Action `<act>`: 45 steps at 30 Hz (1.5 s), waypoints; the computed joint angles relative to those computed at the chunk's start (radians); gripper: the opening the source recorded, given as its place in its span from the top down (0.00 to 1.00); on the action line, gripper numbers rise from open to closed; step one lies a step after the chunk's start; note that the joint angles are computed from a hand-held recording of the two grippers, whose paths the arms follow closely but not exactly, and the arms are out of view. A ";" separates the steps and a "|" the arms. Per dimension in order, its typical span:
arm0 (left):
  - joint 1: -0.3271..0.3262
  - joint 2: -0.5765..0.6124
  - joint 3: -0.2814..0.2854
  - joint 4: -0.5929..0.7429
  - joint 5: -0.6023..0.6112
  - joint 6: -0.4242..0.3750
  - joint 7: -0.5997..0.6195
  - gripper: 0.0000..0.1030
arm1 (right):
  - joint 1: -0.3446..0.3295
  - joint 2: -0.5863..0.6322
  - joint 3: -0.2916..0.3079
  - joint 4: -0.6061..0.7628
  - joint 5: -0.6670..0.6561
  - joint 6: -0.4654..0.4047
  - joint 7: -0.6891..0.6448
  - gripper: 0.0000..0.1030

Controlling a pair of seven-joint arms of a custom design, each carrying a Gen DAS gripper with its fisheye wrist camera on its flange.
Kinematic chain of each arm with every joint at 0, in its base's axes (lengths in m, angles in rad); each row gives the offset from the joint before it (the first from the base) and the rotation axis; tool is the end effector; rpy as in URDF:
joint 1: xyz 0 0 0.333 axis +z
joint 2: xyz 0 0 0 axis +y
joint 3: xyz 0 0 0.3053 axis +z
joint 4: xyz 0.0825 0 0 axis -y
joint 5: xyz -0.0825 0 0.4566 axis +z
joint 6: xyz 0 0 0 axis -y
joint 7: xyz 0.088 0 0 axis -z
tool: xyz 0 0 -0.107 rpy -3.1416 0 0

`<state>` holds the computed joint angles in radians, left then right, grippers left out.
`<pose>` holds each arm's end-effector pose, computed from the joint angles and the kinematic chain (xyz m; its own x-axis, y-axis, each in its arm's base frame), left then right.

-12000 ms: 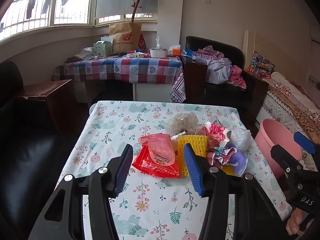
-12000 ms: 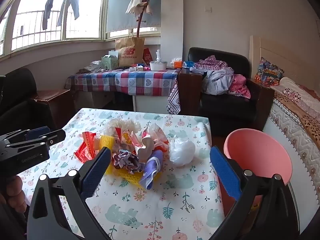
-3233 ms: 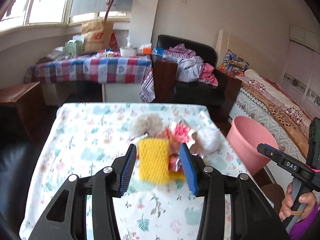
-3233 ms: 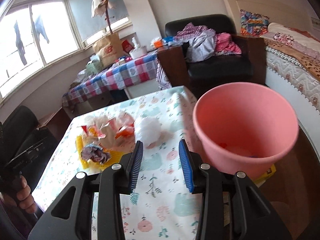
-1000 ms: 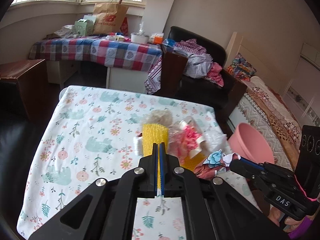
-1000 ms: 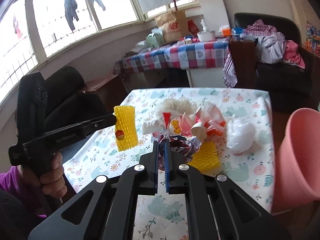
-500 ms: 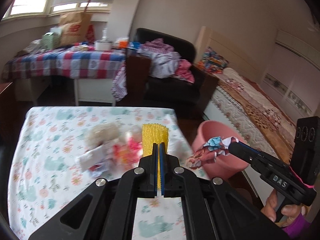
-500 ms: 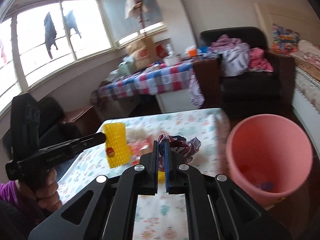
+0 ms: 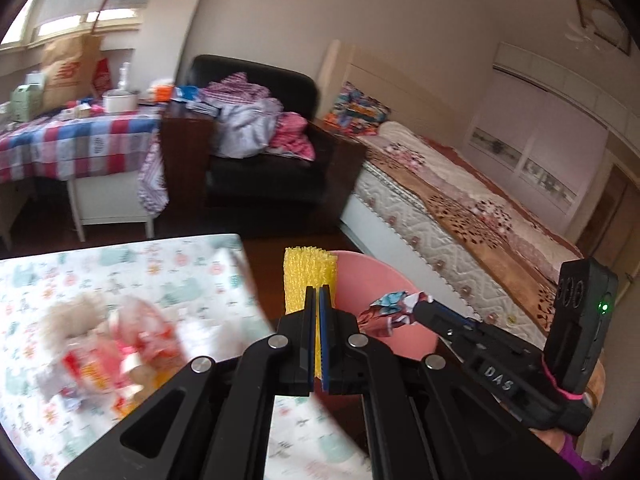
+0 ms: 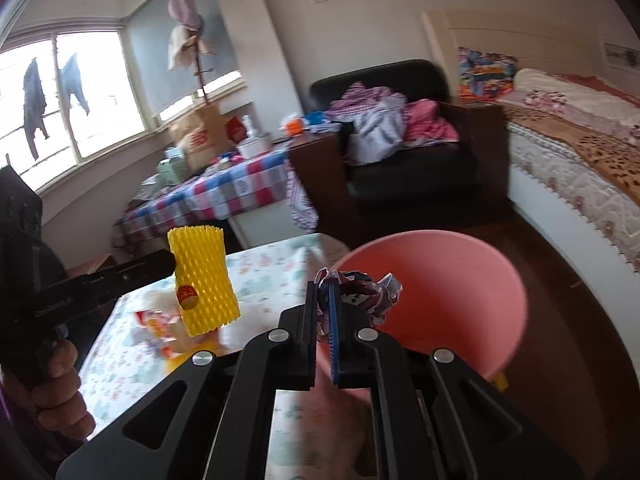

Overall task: Collect trash
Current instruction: 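Carry the yellow mesh sleeve and foil wrapper over the pink bucket, then open both tools to drop the items into the bucket, then move both open tools back to the trash pile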

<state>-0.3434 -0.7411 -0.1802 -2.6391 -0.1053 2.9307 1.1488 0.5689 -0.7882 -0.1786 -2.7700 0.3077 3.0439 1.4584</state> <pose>0.3922 -0.2264 0.5611 -0.2022 -0.9219 0.3305 -0.5945 -0.1526 -0.7894 0.4081 0.1419 0.5135 0.3441 -0.8882 -0.3043 -0.5668 0.0618 -0.8215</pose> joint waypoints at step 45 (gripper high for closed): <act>0.000 0.184 -0.039 0.100 -0.014 0.039 -0.004 0.73 | -0.156 -0.007 0.118 -0.045 -0.076 -0.050 0.156 0.68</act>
<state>-0.3431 -0.5570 -0.2195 -2.5389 -0.1196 2.9693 1.1451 0.4133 -0.7954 -0.0606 -2.8148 0.2320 2.9939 1.6145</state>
